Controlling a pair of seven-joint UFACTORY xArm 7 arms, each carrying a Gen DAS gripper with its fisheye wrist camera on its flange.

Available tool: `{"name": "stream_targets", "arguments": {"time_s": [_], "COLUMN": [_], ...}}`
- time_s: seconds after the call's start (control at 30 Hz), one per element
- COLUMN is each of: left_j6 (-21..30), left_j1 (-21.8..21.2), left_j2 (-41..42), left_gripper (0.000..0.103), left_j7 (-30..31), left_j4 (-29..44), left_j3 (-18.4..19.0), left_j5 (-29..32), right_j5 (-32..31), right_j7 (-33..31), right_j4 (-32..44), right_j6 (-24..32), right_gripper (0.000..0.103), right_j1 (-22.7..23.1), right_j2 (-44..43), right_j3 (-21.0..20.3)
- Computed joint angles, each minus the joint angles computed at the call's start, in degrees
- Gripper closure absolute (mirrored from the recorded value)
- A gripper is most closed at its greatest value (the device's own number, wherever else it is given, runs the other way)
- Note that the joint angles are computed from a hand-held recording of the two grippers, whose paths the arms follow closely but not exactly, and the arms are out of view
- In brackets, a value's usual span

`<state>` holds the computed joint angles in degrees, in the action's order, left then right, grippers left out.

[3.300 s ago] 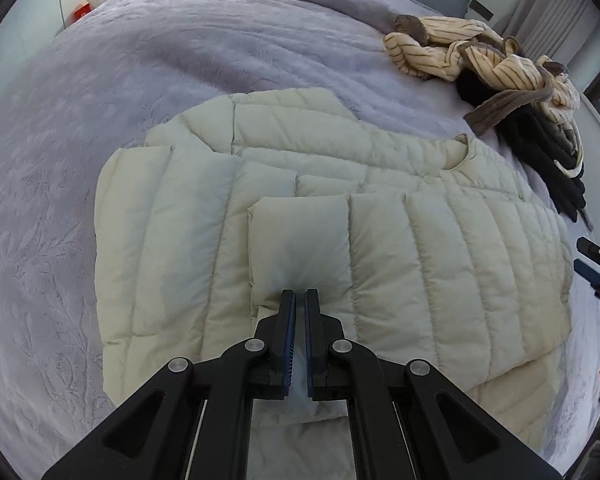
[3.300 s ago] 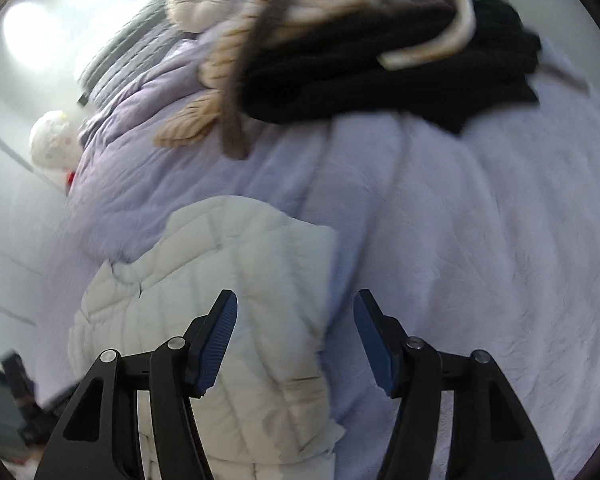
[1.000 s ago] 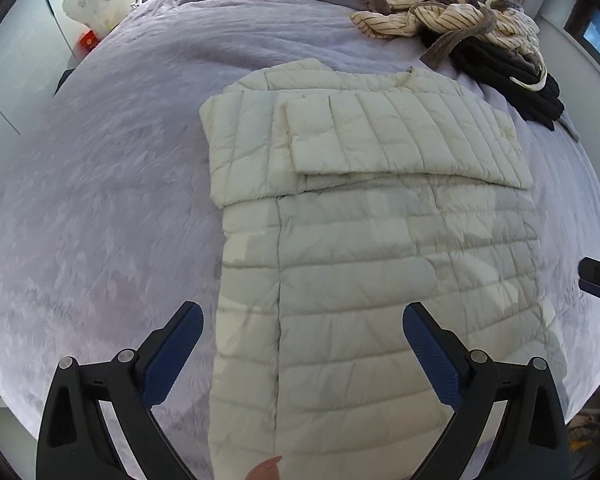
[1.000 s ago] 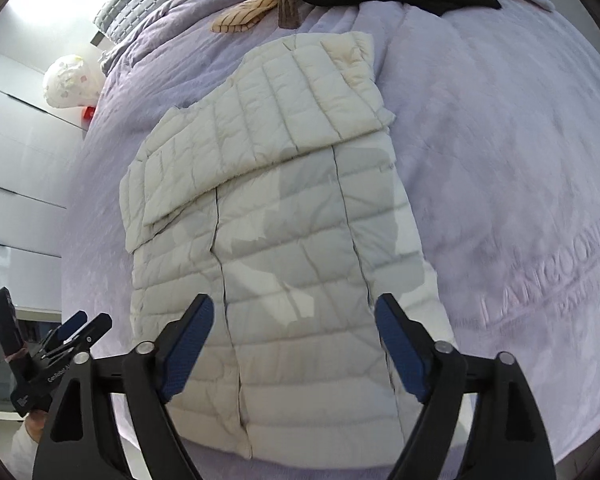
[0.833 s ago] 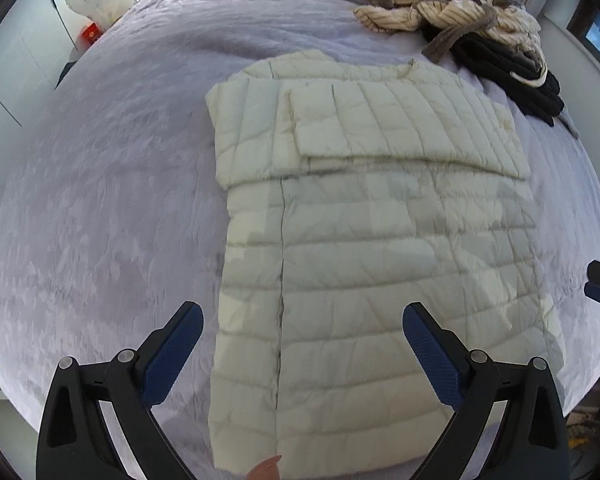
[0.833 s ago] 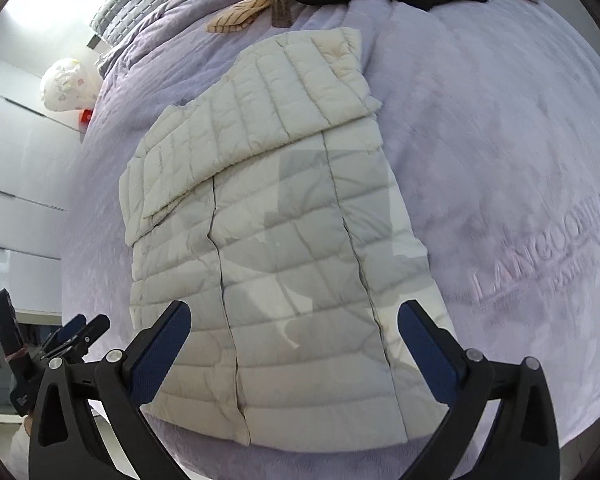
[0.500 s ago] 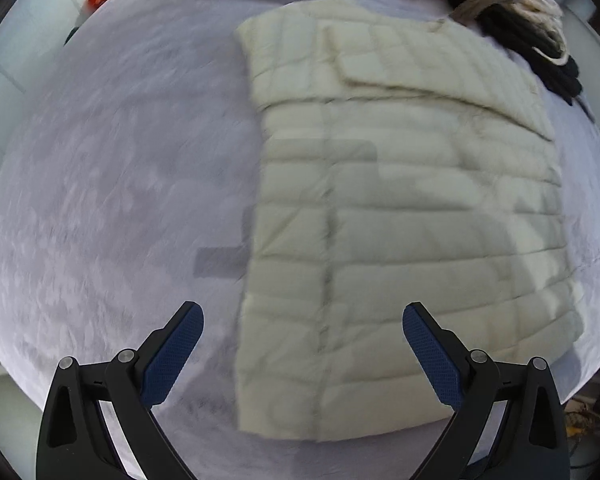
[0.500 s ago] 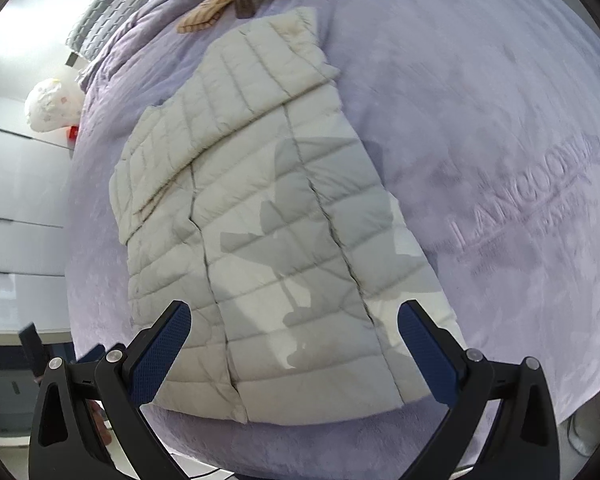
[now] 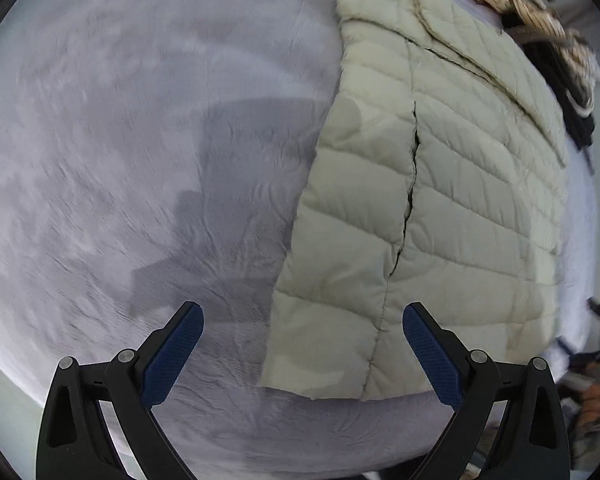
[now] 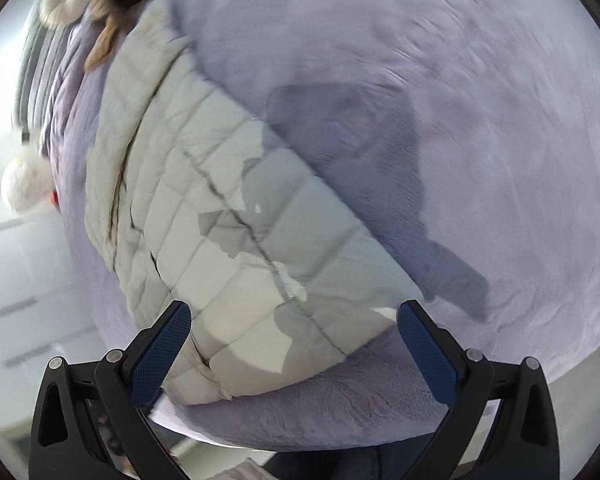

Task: Fold large clothes

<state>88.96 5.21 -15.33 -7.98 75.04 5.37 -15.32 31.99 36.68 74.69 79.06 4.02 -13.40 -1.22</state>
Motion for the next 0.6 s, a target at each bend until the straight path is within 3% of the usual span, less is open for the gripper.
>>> {"name": "stream_targets", "arguments": {"time_s": [0.3,0.6], "left_j6": [-0.5,-4.3], "left_j1": [0.8,-1.2], "left_j2": [-4.2,-1.9], "left_gripper": [0.003,0.003], "left_j7": [-1.2,-3.6], "left_j4": [-8.1,-8.5], "left_j3": [2.8,2.3], "left_j5": [-11.2,-19.7], "right_j5": [13.1,24.0], "right_j7": [0.7,-3.5], "right_j4": [-16.1,-20.8], "right_j6": [-11.6,-22.9], "right_gripper": [0.000,0.000], "right_j1": [1.8,6.3], "right_j2": [-8.3,-7.9], "right_j3": [-1.1,-1.3]}}
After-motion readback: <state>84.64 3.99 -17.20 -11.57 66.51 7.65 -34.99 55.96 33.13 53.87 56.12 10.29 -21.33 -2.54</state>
